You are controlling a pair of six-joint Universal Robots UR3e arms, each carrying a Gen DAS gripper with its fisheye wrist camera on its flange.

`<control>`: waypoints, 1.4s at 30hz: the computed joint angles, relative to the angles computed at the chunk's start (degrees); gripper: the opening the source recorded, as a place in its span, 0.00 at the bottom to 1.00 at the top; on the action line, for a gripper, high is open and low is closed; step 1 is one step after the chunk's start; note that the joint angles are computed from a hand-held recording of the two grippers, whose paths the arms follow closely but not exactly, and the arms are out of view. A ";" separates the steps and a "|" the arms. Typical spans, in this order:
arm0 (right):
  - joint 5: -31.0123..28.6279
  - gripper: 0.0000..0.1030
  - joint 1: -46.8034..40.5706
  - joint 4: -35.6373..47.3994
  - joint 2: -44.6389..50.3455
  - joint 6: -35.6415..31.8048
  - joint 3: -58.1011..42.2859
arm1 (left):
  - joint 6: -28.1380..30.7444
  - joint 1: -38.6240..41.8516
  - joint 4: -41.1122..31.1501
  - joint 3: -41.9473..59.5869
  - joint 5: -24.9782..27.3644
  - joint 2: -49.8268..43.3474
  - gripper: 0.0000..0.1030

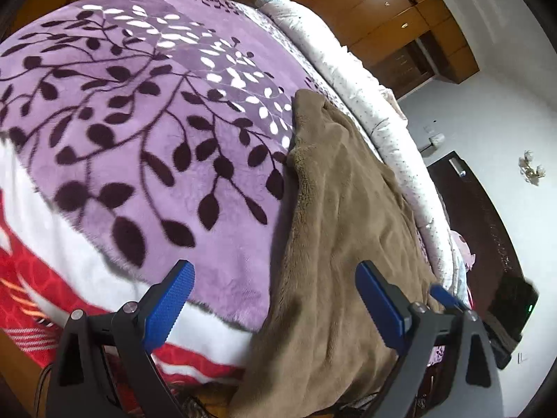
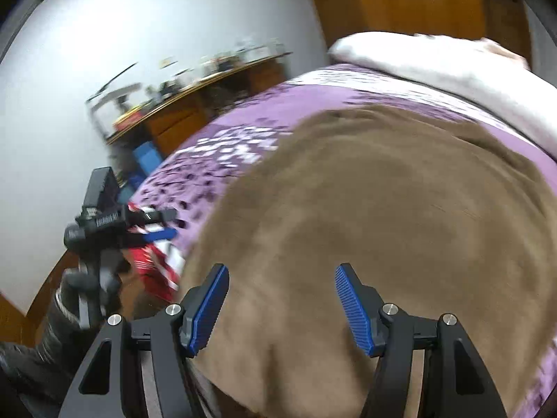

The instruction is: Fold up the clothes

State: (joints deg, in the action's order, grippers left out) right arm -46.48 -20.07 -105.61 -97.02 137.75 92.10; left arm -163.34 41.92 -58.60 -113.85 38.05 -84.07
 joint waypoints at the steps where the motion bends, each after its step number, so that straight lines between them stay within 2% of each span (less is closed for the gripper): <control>1: -1.38 0.64 4.51 -3.75 2.52 2.69 -0.94 | 0.88 0.97 -0.73 -0.76 -0.21 1.26 0.93; 3: -4.46 0.64 12.93 -10.90 7.47 7.06 -2.37 | 2.05 2.74 -1.23 -1.78 -0.29 3.15 0.93; 6: -8.37 0.64 20.38 -16.10 12.27 9.50 -3.95 | 3.97 5.90 -2.21 -3.00 -0.99 4.89 0.93; 11: -18.03 0.64 29.72 -25.00 22.74 15.93 -8.22 | 3.30 8.01 -1.10 -3.00 -1.51 2.00 0.93; 14: -21.53 0.64 32.38 -25.26 28.27 19.14 -12.94 | 1.95 7.91 0.27 -2.99 -1.66 0.25 0.93; 19: -23.61 0.64 34.15 -23.74 32.89 19.83 -17.56 | 0.56 6.91 2.05 -2.03 -2.12 -2.71 0.93; 21: -26.31 0.64 35.28 -26.02 34.07 18.99 -17.34 | 0.26 6.02 2.28 -0.94 -2.11 -3.98 0.93; 23: -28.67 0.63 35.71 -29.51 33.35 17.87 -14.75 | -0.23 5.40 2.65 -0.22 -2.05 -4.62 0.96; 25: -29.17 0.55 35.15 -31.73 31.43 17.43 -11.85 | -0.46 5.03 2.72 0.36 -2.17 -5.23 0.98; 29: -29.31 0.33 33.36 -34.54 27.54 17.42 -7.09 | -0.34 4.90 2.06 1.46 -2.87 -5.65 0.98; 32: -29.90 0.22 30.23 -37.74 23.88 18.79 -3.08 | 0.12 4.94 1.03 2.62 -3.64 -5.65 0.98; 39: -30.37 0.19 19.69 -36.04 21.93 22.85 -1.69 | -0.56 0.86 -0.82 9.39 -5.04 -8.99 0.98; 42: -26.57 0.19 18.57 -34.93 20.05 22.39 -0.52 | -2.14 -0.49 -0.70 10.81 -5.48 -10.61 0.98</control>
